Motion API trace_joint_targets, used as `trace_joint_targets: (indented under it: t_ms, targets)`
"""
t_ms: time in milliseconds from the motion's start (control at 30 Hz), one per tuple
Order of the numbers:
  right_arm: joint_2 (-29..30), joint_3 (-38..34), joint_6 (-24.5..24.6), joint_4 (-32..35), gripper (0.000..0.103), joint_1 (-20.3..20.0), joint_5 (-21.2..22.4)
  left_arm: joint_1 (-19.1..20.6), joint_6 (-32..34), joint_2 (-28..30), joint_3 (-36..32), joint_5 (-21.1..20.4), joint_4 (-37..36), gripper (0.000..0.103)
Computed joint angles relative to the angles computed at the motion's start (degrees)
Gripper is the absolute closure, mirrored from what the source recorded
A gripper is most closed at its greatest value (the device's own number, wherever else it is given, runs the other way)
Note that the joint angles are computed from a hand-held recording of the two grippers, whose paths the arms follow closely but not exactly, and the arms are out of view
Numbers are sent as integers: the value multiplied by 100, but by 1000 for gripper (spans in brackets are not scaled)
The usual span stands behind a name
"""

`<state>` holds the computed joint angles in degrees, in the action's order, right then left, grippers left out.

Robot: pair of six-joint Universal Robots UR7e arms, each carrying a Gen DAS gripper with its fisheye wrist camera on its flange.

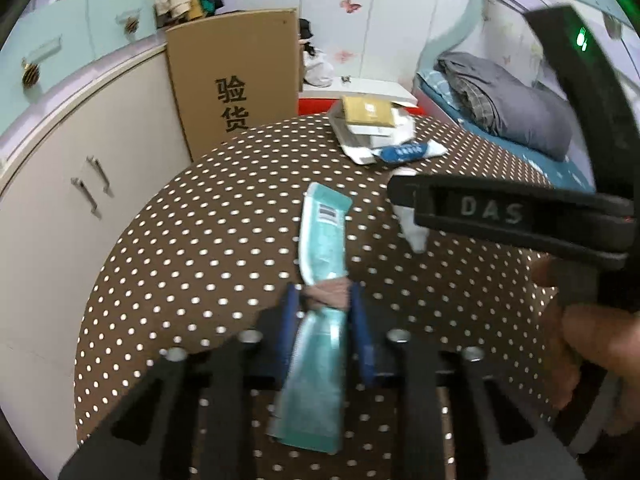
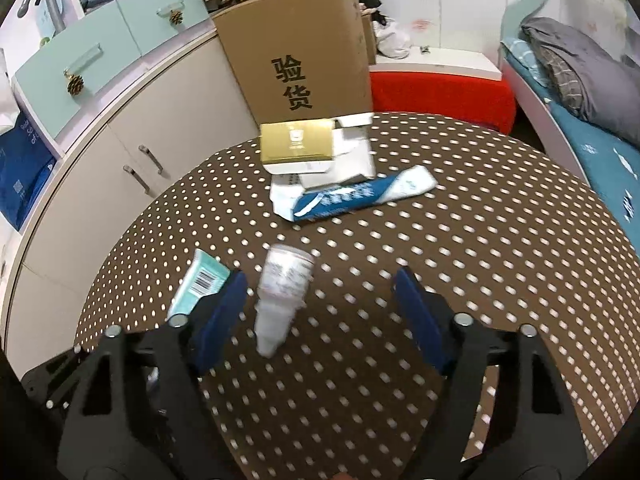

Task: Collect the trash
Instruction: 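Grasp the teal tube with the left tool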

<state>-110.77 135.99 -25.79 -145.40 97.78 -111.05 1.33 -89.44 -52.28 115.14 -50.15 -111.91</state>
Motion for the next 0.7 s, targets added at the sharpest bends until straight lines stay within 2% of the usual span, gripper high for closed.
trace_joint_targets:
  t_ms: [33, 67, 100, 267, 400, 500, 700]
  targets:
    - [91, 45, -102, -178, 45, 73, -86, -2, 7, -50, 69, 1, -106, 81]
    - [133, 78, -184, -288, 65, 125, -161, -7, -15, -64, 75, 3, -84, 81]
    - [126, 86, -195, -303, 71, 131, -167, -18, -59, -58, 59, 3, -14, 82]
    - [-551, 106, -196, 209, 71, -238, 297, -42, -222, -68, 77, 5, -28, 82]
    - [-1238, 19, -326, 771, 72, -587, 618, -49, -306, -106, 157, -43, -412, 82]
    - [-1760, -134, -460, 1258, 77, -945, 920, -105, -360, -39, 97, -38, -503, 82]
    - [-2538, -397, -934, 1991, 77, -1796, 1459, -262, -278, 257, -243, -4, -571, 82]
